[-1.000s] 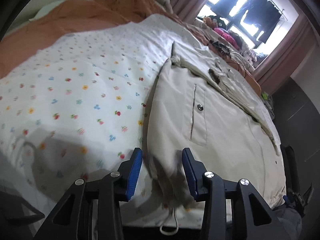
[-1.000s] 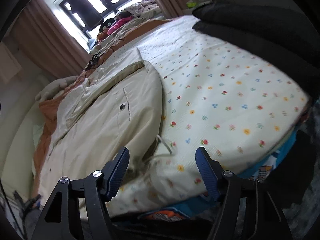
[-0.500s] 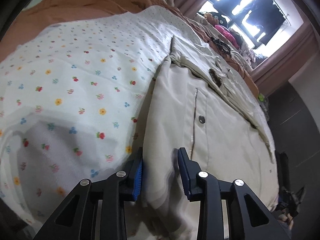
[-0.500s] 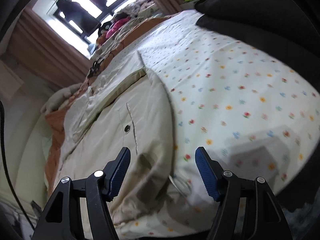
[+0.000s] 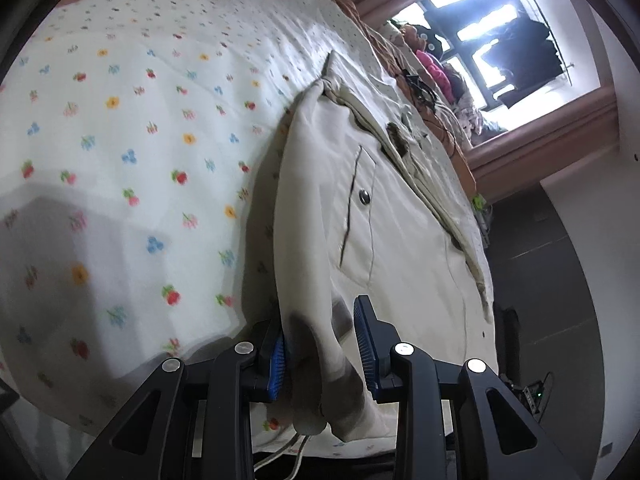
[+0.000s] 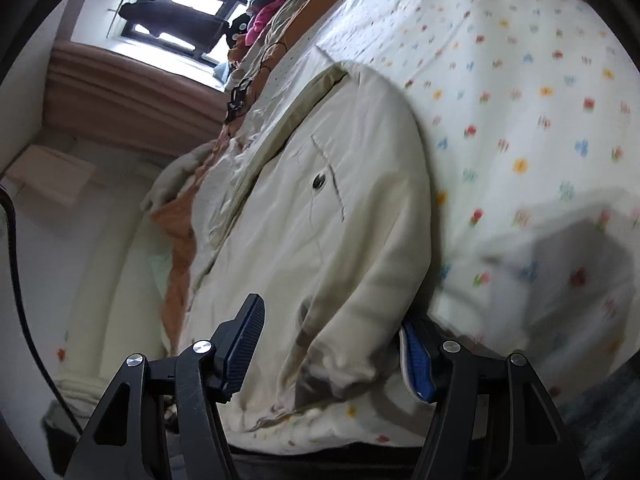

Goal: Fold large clothes

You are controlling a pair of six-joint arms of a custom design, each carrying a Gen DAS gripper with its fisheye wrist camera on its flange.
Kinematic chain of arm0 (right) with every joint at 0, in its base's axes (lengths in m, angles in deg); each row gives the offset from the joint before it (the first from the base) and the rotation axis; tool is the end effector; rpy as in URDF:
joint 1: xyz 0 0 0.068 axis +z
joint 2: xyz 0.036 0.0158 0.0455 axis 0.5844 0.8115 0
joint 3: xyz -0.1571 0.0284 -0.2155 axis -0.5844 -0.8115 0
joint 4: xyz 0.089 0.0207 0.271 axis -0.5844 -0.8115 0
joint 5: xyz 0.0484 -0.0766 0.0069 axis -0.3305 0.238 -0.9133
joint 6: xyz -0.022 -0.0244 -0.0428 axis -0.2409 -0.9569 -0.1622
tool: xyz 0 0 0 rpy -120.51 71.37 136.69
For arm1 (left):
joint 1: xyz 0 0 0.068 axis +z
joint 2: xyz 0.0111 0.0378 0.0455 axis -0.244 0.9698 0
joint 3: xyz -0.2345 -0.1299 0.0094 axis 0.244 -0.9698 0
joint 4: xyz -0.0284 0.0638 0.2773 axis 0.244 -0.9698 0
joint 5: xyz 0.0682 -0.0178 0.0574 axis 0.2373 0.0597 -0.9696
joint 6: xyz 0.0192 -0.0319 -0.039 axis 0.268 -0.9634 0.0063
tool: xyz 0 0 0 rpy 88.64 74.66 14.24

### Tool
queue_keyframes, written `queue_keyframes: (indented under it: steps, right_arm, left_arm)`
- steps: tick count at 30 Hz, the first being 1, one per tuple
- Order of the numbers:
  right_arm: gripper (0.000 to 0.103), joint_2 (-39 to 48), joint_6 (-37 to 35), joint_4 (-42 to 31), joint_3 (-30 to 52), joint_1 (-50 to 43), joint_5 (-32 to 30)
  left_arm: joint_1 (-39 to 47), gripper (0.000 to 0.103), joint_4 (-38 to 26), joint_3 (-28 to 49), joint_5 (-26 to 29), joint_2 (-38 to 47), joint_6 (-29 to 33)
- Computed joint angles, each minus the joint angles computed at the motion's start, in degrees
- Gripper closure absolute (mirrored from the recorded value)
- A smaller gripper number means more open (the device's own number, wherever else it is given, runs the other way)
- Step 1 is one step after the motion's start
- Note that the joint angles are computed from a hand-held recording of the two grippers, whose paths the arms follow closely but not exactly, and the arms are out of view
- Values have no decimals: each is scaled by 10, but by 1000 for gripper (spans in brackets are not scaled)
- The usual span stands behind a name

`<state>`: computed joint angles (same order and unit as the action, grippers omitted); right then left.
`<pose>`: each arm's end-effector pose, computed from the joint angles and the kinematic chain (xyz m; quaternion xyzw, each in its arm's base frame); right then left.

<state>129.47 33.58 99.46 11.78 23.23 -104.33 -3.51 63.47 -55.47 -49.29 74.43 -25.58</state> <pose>0.2320 -0.0292 0.1139 0.2626 0.8347 0.3776 0.3028 0.2421 0.0226 0.1166 -0.1646 0.8827 -0.3520 0.2642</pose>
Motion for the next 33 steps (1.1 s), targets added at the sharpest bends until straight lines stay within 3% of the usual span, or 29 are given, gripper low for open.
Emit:
queue_keyframes:
  steps: [3, 5, 6, 7, 9, 13, 19, 33]
  right_arm:
    - [38, 4, 17, 22, -8, 21, 20]
    - [49, 15, 38, 46, -11, 20, 16]
    - [67, 23, 46, 54, -10, 18, 14]
    - [73, 41, 57, 69, -8, 13, 8]
    - [77, 40, 71, 76, -11, 10, 11]
    - [83, -68, 77, 46, -36, 10, 35]
    - [88, -231, 80, -70, -9, 5, 52]
    - [88, -462, 56, -347, 149, 1, 50]
  left_arm:
    - [-23, 71, 7, -5, -11, -3, -4]
    - [-24, 77, 12, -10, -16, -6, -11]
    - [-21, 87, 3, -8, -20, -6, -14]
    - [-17, 89, 3, -8, -17, -4, -19]
    - [-5, 91, 5, -15, -5, -20, -25]
    - [14, 93, -26, -21, 17, -96, -28]
    - [7, 94, -98, 13, 30, -206, -50]
    - [55, 94, -288, 149, 104, -398, -99]
